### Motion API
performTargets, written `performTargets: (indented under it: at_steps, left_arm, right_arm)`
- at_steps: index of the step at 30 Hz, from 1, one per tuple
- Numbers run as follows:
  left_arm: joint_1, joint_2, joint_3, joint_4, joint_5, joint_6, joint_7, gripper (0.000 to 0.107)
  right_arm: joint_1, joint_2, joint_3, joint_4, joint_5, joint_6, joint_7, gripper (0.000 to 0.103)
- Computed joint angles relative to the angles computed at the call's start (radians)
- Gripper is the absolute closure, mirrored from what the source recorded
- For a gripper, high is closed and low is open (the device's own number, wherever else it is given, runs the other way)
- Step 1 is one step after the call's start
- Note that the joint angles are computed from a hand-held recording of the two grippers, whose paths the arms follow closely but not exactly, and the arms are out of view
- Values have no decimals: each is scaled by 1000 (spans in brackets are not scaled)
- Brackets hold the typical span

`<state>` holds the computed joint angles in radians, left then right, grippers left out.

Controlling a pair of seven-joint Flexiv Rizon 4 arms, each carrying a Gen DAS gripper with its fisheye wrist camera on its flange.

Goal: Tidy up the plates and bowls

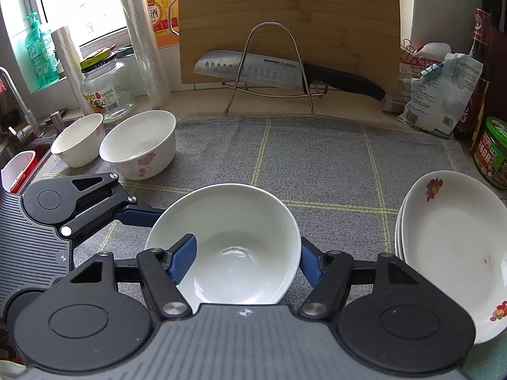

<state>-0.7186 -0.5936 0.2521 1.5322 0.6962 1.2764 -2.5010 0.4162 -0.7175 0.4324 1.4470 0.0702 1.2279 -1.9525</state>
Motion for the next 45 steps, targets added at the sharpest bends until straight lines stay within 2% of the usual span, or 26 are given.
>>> performTargets:
  at_steps: [13, 35, 38, 40, 45]
  left_arm:
    - [23, -5, -14, -10, -20, -33, 35, 17]
    - [42, 10, -27, 9, -43, -31, 36, 17]
    - [38, 6, -21, 6, -39, -30, 29, 16]
    - [16, 4, 2, -3, -16, -36, 0, 15]
    - [2, 24, 7, 18, 21, -56, -62, 11]
  right_arm:
    - [11, -48, -1, -65, -2, -28, -15, 29]
    - [25, -59, -8, -90, 4, -43, -17, 29]
    - [15, -65, 9, -100, 20, -59, -26, 22]
    - [0, -67, 31, -107, 44, -72, -43, 10]
    - [11, -48, 16, -80, 56, -39, -51, 2]
